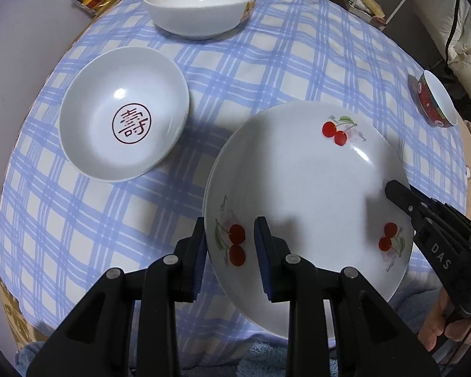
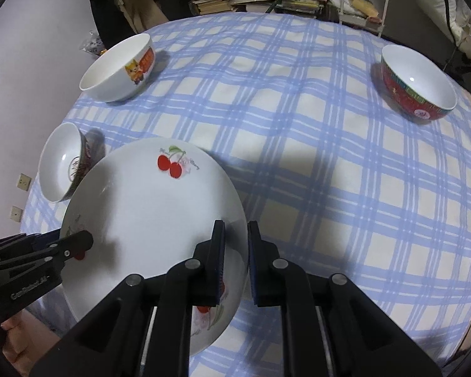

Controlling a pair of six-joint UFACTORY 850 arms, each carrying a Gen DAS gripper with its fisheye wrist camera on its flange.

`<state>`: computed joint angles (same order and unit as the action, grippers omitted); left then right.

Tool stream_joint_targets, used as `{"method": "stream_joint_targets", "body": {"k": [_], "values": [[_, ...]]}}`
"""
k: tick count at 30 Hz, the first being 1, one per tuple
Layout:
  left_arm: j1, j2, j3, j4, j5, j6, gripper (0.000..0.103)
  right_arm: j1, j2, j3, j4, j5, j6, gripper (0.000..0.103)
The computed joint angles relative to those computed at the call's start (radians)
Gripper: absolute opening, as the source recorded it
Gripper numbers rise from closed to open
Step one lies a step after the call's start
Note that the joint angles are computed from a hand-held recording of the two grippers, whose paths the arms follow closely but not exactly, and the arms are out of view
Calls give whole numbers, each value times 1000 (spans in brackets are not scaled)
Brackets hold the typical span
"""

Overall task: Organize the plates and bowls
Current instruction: 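Lift the cherry plate with both grippers and carry it over the bowls, then lower the cherry plate onto the table and open both grippers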

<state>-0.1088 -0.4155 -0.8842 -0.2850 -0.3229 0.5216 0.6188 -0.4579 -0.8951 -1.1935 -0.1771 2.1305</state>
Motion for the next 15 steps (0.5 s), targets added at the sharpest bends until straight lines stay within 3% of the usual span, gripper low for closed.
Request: {"method": "stream_joint_targets", "body": {"k": [6, 8, 15], "values": [[-18, -11, 0, 137, 31, -149, 28, 0, -16, -6, 7, 5, -1, 12], [-22, -21, -6, 157, 21, -175, 28, 7, -18, -12, 52, -17, -57, 12], [-18, -37, -23, 188, -5, -224, 29, 5, -16, -7, 9, -6, -5, 12]]}}
